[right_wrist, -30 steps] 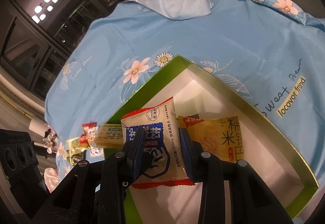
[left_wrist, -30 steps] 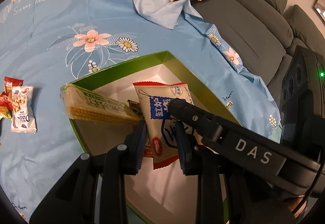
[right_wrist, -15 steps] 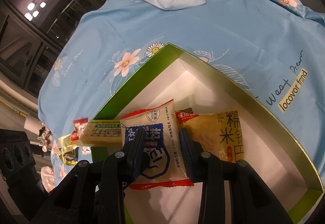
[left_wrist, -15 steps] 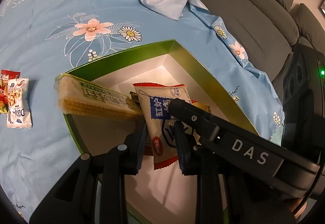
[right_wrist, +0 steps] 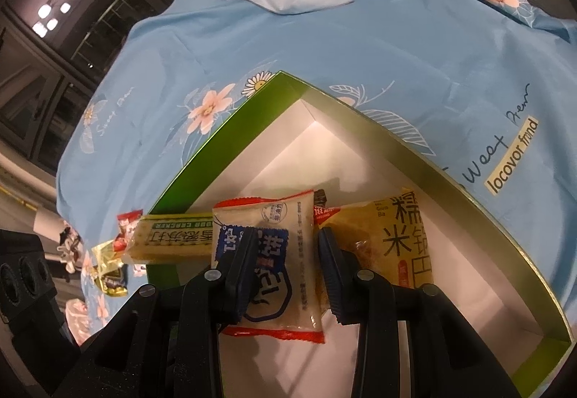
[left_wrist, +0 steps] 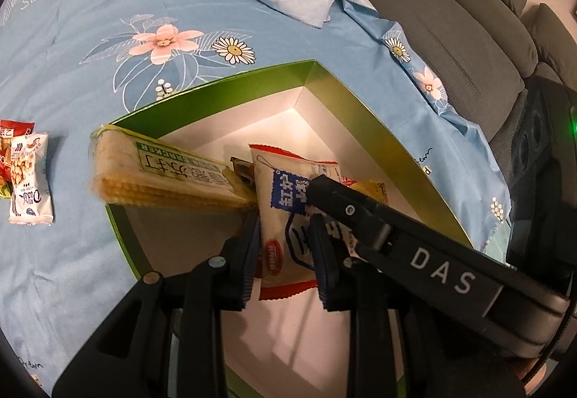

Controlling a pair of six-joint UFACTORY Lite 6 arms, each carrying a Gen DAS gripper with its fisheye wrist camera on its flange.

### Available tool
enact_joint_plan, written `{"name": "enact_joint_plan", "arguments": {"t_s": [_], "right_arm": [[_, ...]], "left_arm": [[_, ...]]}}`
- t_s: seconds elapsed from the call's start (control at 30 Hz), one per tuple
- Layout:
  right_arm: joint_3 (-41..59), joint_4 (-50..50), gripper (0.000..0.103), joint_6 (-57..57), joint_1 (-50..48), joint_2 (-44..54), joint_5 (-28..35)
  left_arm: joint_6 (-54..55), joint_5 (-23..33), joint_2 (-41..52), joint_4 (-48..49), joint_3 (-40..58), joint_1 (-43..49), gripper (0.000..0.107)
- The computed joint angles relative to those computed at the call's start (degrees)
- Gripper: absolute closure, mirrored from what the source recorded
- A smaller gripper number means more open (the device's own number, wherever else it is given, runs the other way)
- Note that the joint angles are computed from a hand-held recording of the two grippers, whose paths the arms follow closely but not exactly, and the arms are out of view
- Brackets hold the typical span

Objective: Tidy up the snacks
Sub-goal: 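Lower the cracker pack into the box with the right gripper, then open the right gripper to release the pack and withdraw it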

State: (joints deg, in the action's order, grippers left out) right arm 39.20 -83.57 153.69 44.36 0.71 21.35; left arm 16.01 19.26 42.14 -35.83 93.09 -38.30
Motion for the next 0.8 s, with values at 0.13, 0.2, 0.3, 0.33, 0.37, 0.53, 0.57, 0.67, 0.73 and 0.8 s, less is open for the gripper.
{"name": "enact_joint_plan", "arguments": {"t_s": [0.13, 0.2, 0.3, 0.33, 0.37, 0.53, 0.57, 0.67, 0.73, 0.8], "right_arm": [[0.36, 2.81, 0.065, -2.52, 0.12, 0.19, 0.92], [0.25, 3.38, 0.065, -2.94, 0.19, 0.02, 1.14], [-0.16, 3.69, 0.065, -3.14, 0.41, -0.58, 1.34], [-0.56, 3.82, 0.065, -3.02, 0.68, -1.08, 1.56], [-1.0, 4.13, 0.065, -3.02, 1.08, -1.8, 1.84], [-1.1, 11.22, 0.064, -8.64, 4.79, -4.75, 8.22], [-0.85, 13.54, 0.064, -10.14, 5.87, -5.11, 10.26], [-0.02, 17.81, 0.063, -13.94, 7.81, -6.13, 14.01], [0.54, 18.87, 0.059, -14.71, 9.11, -6.76, 16.02], [1.72, 19.82, 0.049, -15.45, 11.53, -7.01, 19.4]], "left_arm": [[-1.29, -0.56, 0.04, 0.78, -0.09, -0.35, 0.08], [-0.25, -1.3, -0.55, -0.57, -1.07, -0.5, 0.079], [0.61, -1.77, -2.23, -2.22, -3.03, -0.48, 0.079], [0.06, -2.06, -2.93, -1.9, -3.72, -0.58, 0.078], [-0.56, -2.57, -3.98, -1.58, -4.8, -0.75, 0.078], [-4.55, -5.22, -11.49, 1.7, -11.95, -0.99, 0.071], [-5.6, -5.49, -13.22, 2.6, -13.58, -0.88, 0.067], [-6.01, -6.21, -19.88, 3.05, -19.92, 0.37, 0.053], [-8.58, -6.18, -24.36, 5.93, -23.46, 1.76, 0.047], [-12.26, -5.43, -28.65, 10.12, -26.37, 3.45, 0.041]]}}
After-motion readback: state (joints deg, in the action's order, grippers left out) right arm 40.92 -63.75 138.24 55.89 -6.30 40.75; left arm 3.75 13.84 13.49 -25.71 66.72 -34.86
